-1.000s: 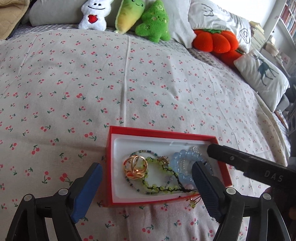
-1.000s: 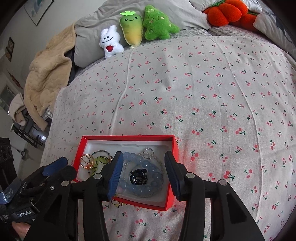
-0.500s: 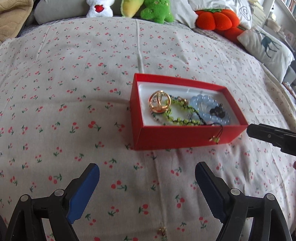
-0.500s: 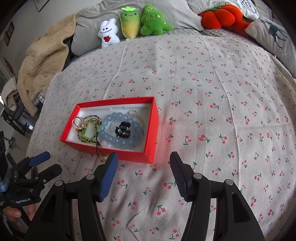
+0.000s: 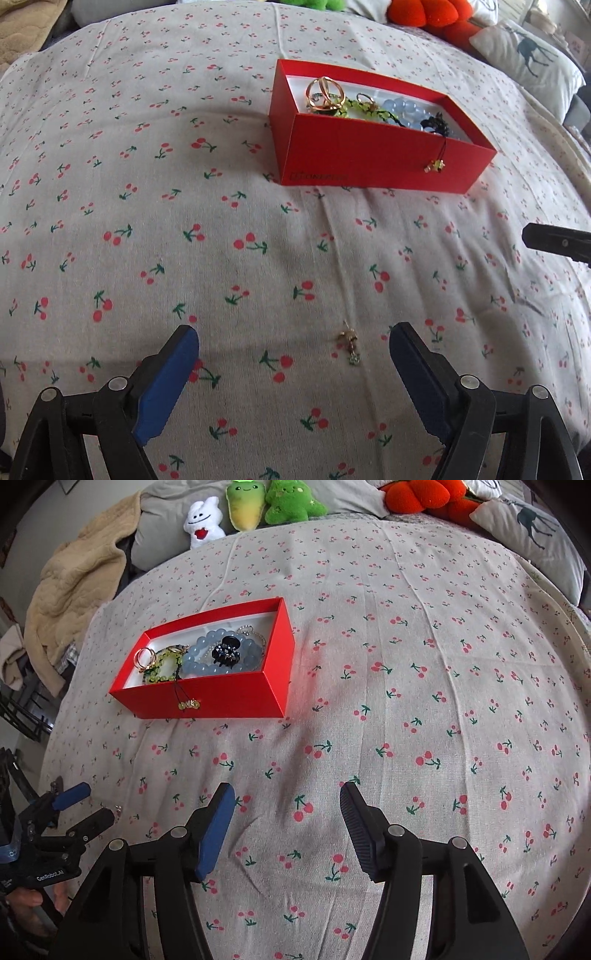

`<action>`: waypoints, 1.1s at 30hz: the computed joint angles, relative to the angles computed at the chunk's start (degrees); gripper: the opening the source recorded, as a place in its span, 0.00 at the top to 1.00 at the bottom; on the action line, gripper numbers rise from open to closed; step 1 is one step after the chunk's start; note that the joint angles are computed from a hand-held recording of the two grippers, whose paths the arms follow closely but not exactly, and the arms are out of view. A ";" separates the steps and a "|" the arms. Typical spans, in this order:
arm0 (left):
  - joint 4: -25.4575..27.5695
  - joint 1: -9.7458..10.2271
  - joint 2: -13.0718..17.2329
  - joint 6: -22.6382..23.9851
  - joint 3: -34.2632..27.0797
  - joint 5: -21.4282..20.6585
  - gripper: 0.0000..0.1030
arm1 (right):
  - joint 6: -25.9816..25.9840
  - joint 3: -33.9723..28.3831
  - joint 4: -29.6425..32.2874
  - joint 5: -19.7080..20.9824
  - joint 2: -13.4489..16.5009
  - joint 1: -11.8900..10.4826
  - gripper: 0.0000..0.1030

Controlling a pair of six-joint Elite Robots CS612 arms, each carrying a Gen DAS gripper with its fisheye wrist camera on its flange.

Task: Organize jewelry
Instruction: 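Move the left tool down to the gold earring pendant on the cover, then close the left tool on the gold earring pendant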

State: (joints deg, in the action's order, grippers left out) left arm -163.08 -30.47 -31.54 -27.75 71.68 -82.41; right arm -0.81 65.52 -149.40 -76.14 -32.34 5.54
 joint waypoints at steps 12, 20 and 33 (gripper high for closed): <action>-7.25 -0.65 -1.81 1.62 6.14 -0.67 0.25 | -3.88 3.81 -3.48 -3.03 -1.97 0.31 0.39; -6.69 -0.81 -0.44 4.81 3.80 -2.34 0.70 | -10.11 2.43 1.93 -1.29 -1.20 1.12 0.39; -2.78 -2.11 1.23 7.68 0.02 3.42 0.80 | -14.70 1.47 4.76 -1.01 -0.54 2.09 0.39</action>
